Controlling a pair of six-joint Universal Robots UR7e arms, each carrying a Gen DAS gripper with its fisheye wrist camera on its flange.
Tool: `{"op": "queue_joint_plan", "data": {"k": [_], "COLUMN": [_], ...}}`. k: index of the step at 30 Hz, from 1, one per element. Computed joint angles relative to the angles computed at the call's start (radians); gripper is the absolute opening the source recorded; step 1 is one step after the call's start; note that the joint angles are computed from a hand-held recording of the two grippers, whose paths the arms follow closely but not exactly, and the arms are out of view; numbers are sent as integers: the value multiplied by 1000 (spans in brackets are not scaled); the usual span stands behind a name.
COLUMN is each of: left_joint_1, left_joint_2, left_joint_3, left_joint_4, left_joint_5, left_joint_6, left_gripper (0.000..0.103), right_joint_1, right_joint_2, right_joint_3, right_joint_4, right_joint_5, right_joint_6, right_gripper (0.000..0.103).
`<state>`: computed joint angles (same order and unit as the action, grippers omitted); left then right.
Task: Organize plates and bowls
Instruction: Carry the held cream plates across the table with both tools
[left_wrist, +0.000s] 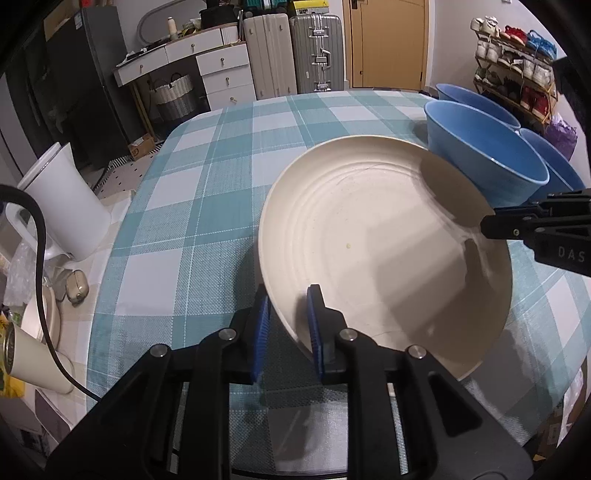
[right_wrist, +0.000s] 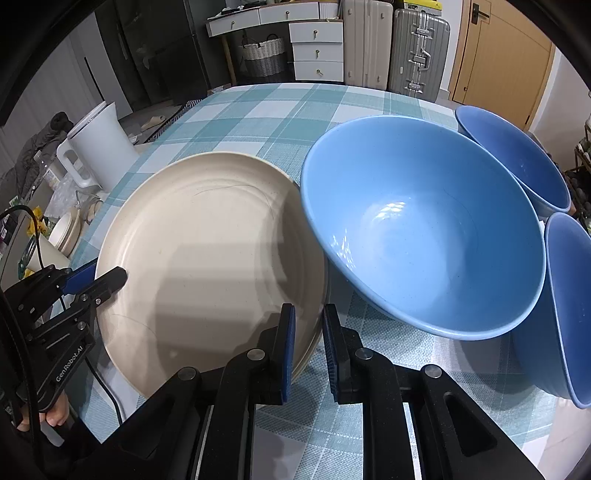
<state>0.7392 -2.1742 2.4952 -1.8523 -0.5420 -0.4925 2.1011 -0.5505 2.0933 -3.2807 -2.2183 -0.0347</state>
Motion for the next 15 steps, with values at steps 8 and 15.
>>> {"op": "queue_joint_plan", "data": {"k": [8, 15], "left_joint_1": [5, 9], "left_joint_2": [24, 22], "left_joint_3": [-4, -7], "left_joint_4": [31, 30], "left_joint_5": [15, 10], "left_joint_6": [-16, -5], "left_gripper": [18, 18], "right_joint_1": [9, 15], "right_joint_2": [2, 3], "right_joint_3": [0, -9], "right_joint_4": [5, 22], "right_joint_5": [-9, 14], "right_joint_6": [1, -14], "right_gripper": [16, 16]}}
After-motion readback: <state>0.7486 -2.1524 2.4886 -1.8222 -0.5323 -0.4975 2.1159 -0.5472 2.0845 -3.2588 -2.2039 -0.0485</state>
